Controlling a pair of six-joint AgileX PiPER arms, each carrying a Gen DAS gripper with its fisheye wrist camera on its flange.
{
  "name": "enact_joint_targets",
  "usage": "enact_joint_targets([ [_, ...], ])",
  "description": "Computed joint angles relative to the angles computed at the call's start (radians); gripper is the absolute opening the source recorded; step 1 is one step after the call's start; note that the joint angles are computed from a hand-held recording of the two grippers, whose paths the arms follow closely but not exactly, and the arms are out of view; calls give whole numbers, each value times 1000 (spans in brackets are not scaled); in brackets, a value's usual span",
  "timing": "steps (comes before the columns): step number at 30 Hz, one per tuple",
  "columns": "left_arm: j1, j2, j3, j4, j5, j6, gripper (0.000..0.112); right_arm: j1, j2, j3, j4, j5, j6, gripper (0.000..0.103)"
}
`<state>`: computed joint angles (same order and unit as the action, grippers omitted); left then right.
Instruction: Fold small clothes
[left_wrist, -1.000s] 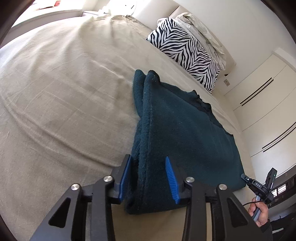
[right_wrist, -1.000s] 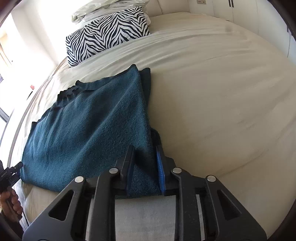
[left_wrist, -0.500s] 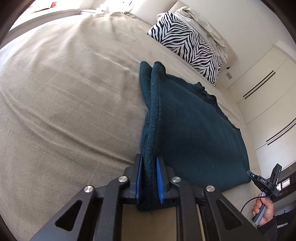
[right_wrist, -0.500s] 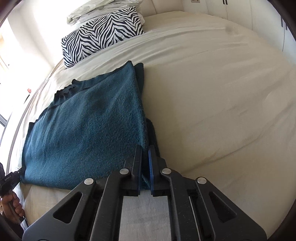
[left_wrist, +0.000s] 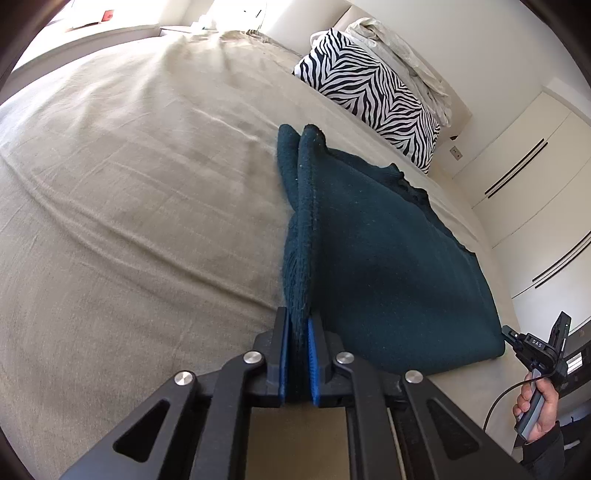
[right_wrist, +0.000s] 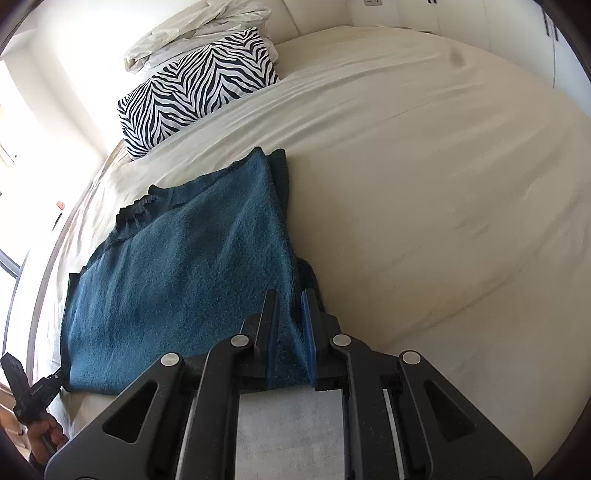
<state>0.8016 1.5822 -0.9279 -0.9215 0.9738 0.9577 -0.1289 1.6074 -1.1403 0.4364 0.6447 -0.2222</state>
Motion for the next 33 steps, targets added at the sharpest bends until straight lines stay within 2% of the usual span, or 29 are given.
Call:
enact_joint_targets([
  [4,10,-2,11,-7,3,13,10,17,18,-15,-34,2,42,12],
  [7,25,25,-9,-10,33,0,11,30,23,-17,-91,-2,104,12],
  [10,46,-6,-16,16,49,-54,17,36,-20,5,-85,-36,122,12],
  [12,55,-70,-10,22,40,-55,20,58,-57,8,-58,-62,98,22],
  [13,51,-104,-11,20,34,-52,25,75,-66,1,-51,-69,96,40],
  [14,36,-131,-21,17,26,-61,38,95,-71,-6,-12,-84,73,68],
  [15,9,-144,-39,18,17,-80,50,113,-68,-16,62,-97,14,75],
  [16,-38,-142,-69,18,7,-100,52,127,-49,-42,150,-79,-64,77],
  [18,-145,-109,-144,24,-25,-153,52,157,57,-163,324,48,-172,77],
  [20,-278,-35,-250,73,-72,-219,54,193,171,-272,438,126,-191,75],
  [22,-395,53,-343,136,-142,-288,54,229,288,-381,518,161,-187,71],
  [24,-495,144,-428,282,-232,-395,54,251,400,-480,575,192,-146,68],
  [26,-548,231,-484,426,-268,-519,54,251,531,-583,700,293,-154,68],
  [27,-544,264,-492,438,-265,-537,54,255,583,-629,712,317,-133,68],
  [28,-528,284,-487,410,-262,-516,55,262,607,-653,683,306,-110,68],
  [29,-510,279,-455,342,-283,-454,55,261,621,-660,666,288,-111,65],
  [30,-497,269,-426,291,-297,-382,55,246,627,-647,689,274,-142,54],
  [32,-499,254,-402,288,-313,-349,55,183,633,-590,799,265,-221,37],
  [33,-499,253,-400,287,-312,-348,55,142,628,-548,861,259,-262,32],
])
